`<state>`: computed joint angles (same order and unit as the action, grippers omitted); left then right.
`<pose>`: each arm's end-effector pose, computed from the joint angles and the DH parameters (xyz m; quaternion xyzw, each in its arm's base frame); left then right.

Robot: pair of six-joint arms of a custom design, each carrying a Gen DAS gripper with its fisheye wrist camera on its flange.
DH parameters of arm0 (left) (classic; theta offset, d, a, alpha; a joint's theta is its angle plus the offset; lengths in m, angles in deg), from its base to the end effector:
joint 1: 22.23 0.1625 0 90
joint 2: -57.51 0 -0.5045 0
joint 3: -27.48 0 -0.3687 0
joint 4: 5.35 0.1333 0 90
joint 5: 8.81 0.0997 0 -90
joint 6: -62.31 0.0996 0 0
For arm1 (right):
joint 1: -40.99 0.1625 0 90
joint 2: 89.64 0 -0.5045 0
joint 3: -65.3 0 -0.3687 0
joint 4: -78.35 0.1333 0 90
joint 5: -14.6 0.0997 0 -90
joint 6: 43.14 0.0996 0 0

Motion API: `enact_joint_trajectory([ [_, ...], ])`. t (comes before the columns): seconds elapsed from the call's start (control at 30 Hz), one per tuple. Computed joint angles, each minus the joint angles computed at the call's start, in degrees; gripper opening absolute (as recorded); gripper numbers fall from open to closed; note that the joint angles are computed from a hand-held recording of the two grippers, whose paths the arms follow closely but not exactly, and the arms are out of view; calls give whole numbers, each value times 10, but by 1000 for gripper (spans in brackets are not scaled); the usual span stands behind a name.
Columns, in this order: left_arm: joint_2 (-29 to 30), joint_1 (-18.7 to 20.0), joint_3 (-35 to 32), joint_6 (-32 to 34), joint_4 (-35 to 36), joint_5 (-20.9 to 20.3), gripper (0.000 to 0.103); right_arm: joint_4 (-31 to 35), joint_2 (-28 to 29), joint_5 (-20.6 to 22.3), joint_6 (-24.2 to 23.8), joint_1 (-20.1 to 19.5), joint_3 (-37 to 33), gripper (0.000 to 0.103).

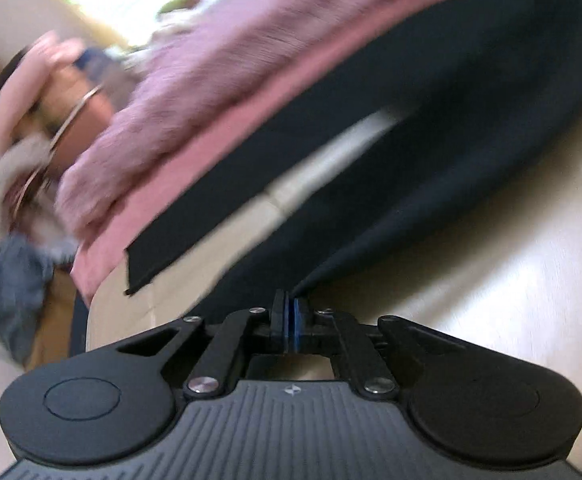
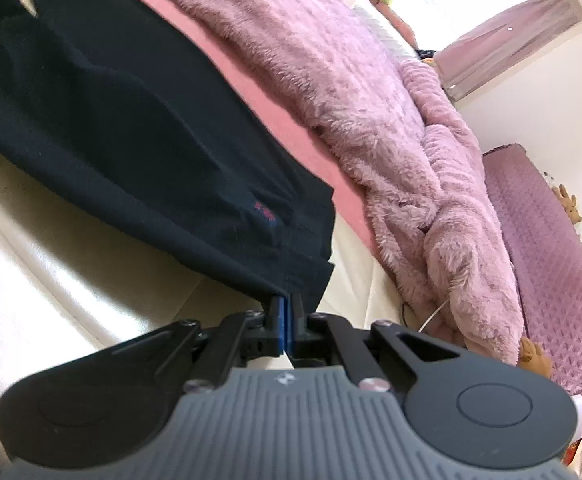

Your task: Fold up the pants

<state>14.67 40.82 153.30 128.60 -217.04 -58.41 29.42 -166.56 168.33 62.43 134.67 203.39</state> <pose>-0.0685 -0.5712 0.1428 0.5650 0.6913 -0.1832 0.4115 0.0640 -0.3104 0.2241 0.1592 -0.7222 0.1968 0.6437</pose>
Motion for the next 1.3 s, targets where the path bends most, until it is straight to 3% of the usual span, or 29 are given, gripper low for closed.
enact_joint_trajectory([
  [0.27,3,-30,-116,-128,107,28,1,-24,-25,-25,-39,17,-35,0],
  [0.47,48,-38,-240,-168,200,61,1,4,-13,-56,-65,-12,-122,0],
  [0.83,178,-23,-432,-110,246,108,1,158,86,-93,13,-109,-310,0],
  [1.0,222,-11,-486,-84,252,113,1,246,134,-91,75,-148,-369,0],
  [1.23,262,0,-528,-70,229,114,1,242,154,-104,91,-171,-381,0],
  [1.3,268,2,-532,-71,223,116,11,237,155,-109,101,-173,-379,0],
])
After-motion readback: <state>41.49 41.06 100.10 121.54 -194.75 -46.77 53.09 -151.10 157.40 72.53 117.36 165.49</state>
